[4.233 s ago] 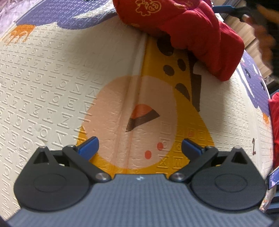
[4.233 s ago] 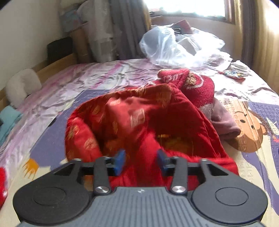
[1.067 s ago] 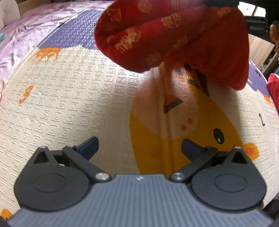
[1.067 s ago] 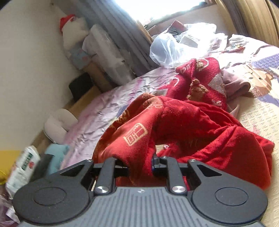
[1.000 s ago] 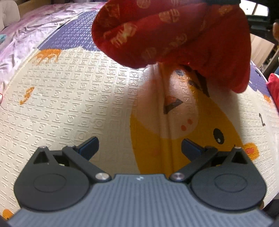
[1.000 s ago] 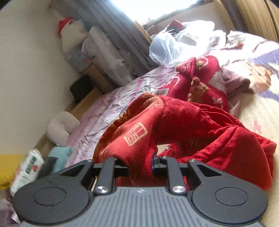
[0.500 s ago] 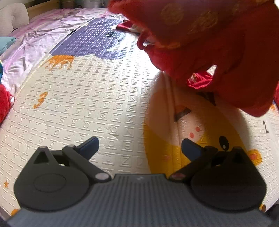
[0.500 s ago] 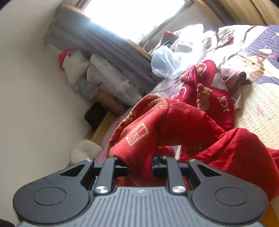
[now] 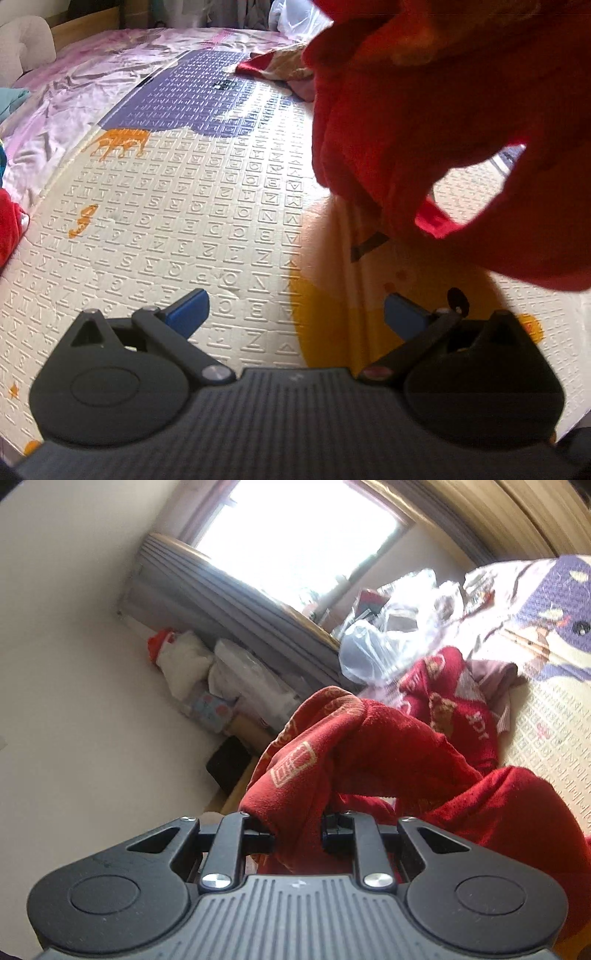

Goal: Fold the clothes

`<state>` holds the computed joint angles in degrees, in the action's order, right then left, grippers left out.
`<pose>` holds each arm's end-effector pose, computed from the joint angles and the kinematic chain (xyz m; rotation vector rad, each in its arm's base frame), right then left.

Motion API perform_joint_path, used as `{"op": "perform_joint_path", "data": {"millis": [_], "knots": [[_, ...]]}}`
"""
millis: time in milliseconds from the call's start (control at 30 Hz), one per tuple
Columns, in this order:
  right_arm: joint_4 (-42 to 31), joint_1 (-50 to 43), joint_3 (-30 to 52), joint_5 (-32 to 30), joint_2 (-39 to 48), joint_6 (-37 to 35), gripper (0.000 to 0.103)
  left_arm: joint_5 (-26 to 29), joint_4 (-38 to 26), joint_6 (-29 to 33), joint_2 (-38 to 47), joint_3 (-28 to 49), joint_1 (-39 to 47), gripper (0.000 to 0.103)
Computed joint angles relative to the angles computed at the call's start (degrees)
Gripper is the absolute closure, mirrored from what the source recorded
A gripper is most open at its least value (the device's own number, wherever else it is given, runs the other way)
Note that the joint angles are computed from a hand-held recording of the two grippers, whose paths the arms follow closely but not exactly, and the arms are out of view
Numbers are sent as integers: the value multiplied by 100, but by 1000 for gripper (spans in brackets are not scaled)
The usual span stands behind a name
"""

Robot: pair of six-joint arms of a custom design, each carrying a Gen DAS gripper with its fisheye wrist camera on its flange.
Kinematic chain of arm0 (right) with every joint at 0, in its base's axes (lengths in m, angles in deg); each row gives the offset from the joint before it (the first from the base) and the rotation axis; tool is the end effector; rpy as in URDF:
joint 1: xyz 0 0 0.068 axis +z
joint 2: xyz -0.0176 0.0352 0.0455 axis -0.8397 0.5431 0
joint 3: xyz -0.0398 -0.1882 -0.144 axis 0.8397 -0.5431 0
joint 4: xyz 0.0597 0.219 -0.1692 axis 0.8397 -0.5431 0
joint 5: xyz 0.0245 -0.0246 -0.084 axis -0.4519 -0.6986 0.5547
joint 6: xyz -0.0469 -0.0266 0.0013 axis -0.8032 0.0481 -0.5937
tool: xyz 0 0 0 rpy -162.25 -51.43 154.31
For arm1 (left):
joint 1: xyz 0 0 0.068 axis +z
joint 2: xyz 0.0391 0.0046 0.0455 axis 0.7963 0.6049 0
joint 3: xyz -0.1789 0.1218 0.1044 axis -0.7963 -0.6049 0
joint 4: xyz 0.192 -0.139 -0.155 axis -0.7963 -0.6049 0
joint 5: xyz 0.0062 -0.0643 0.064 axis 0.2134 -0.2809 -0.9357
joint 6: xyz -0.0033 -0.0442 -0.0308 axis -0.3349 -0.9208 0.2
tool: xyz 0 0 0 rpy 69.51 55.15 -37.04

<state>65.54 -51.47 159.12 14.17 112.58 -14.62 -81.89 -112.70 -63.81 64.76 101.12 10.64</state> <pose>0.3269 0.0503 0.3542 0.2446 1.8672 1.0959 0.2784 -0.2306 0.2658 -0.2955 2.3888 -0.1261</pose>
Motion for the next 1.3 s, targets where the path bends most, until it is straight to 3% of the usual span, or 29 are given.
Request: {"op": "perform_joint_path", "data": {"millis": [500,733,900,1000,1133,1233,1300], "knots": [[264,136,-413,190,-1056,192,81,-63,-27,-81,-219,-143,-44,0],[103,176,-534,743,-213,-169,81,-92,-167,-103,-135,-110,-79,0],[-105,193,-388,1154,860,-903,78,-28,-224,-98,113,21,-65,0],[-226,170,-229,1323,1525,-1317,74,45,-253,-59,325,163,-37,0],[-33,84,-218,1666,2010,-2048,61,140,-263,-12,602,355,-4,0],[6,-84,-311,1441,1976,-2350,53,214,-276,23,827,527,27,0],[25,-197,-366,1291,1960,-2554,42,232,-269,29,967,636,37,0]]}}
